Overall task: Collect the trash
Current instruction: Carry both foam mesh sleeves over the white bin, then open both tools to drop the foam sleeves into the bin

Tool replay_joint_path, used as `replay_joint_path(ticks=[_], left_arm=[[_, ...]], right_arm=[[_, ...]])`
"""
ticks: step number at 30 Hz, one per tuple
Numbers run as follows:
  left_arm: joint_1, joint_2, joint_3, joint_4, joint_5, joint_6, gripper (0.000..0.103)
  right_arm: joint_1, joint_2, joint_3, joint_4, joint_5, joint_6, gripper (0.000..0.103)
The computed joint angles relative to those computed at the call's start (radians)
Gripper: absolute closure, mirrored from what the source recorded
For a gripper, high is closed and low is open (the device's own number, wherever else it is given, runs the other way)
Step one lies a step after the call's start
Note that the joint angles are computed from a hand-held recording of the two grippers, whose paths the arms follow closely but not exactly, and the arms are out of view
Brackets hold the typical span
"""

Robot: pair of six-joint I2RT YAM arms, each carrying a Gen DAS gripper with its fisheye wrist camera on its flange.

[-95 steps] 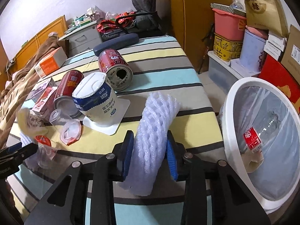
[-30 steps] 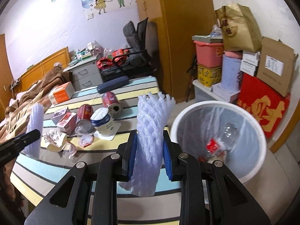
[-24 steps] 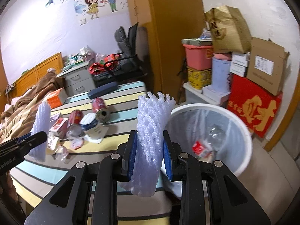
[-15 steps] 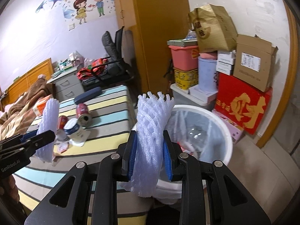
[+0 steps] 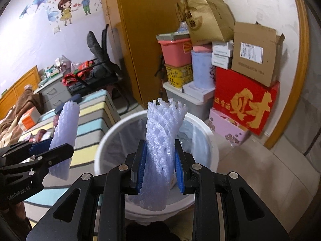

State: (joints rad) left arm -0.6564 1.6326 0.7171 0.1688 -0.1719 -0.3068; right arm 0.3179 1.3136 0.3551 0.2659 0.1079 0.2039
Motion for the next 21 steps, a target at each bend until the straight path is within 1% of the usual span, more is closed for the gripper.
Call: replay_joint_path(ticks=[8,12,13,15,16,17,18,20,21], left_arm=[[0.004,0.213,0.174,-0.075,0.058,0.032,0.065],[-0.001,0.261,0.200,-0.063,0.058,0.038,0.064],[0.002,0.268,0.206,-0.066,0.059,0.034,0.062],[0.018,0.274,0.212,-0.070,0.078,0.018,0.052],[0.024,0.276,0.214,-0.070,0.082,0.013,0.040],[0.026,0.278,0.213,-0.063,0.083,0.009,0.036],[0.028,0.273,0.205,-0.053,0.085,0.011,0.036],[0.034,0.274,0.202,-0.051,0.086,0.015,0.036],[0.035,0.271,0.200,-0.052,0.083,0.012,0.036]], right_arm=[[-0.035,0.139,0.044,0.006,-0.028,-0.040,0.076],[-0.053,0.176,0.067,-0.002,-0.026,-0.055,0.074],[-0.059,0.185,0.074,-0.007,-0.027,-0.060,0.073],[-0.069,0.194,0.084,-0.016,-0.034,-0.068,0.073],[-0.070,0.196,0.087,-0.021,-0.033,-0.069,0.072],[-0.071,0.196,0.089,-0.025,-0.028,-0.068,0.070],[-0.077,0.203,0.093,-0.023,-0.032,-0.073,0.066],[-0.077,0.200,0.089,-0.017,-0.028,-0.069,0.054],[-0.078,0.199,0.087,-0.012,-0.029,-0.064,0.044]])
